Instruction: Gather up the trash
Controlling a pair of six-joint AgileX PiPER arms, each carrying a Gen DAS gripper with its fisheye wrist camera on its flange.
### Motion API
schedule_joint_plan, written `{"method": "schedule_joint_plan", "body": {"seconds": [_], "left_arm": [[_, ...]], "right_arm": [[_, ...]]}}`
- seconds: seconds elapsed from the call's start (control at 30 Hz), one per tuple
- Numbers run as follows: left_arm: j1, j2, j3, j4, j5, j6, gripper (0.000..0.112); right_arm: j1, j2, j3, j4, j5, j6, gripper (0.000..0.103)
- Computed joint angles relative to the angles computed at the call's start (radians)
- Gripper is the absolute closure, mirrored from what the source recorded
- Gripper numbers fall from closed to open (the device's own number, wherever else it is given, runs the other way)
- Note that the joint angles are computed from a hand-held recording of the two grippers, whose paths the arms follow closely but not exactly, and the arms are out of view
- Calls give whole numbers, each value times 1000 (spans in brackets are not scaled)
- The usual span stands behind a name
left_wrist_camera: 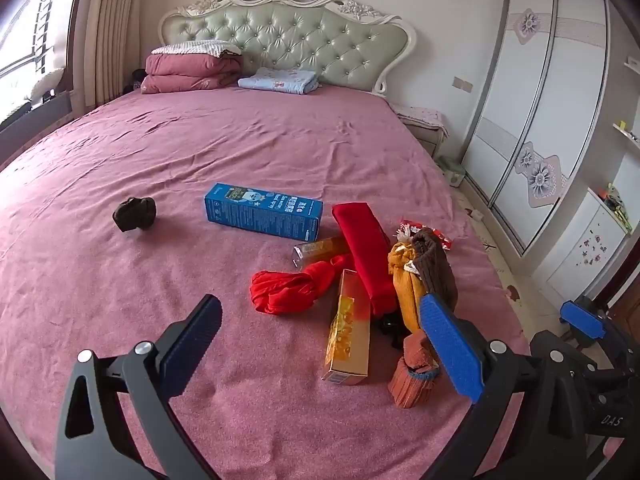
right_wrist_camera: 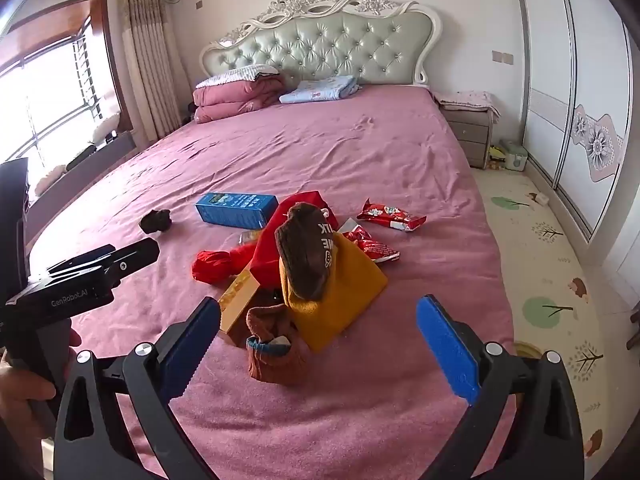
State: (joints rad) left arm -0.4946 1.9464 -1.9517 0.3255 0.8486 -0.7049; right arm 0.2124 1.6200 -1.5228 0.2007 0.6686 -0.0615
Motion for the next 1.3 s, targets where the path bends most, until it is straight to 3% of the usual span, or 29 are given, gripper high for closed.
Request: {"method": "schedule_joint_plan", "body": {"seconds": [0.1, 0.23, 0.33, 1.3], "left_arm": [[28, 6, -10, -71, -6, 46, 13], [-1, 23, -44, -5, 25, 49, 13], [-8, 29, -63, 2, 43, 52, 13], [-22, 50, -93, -10, 72, 71, 13]], "right_arm": [[-9, -8, 6, 28, -18, -14, 9], [-13, -3, -5, 29, -21, -26, 9], [-33, 25, -79, 54, 57, -36, 9], [-40, -3, -37, 112, 30, -100, 9]]}}
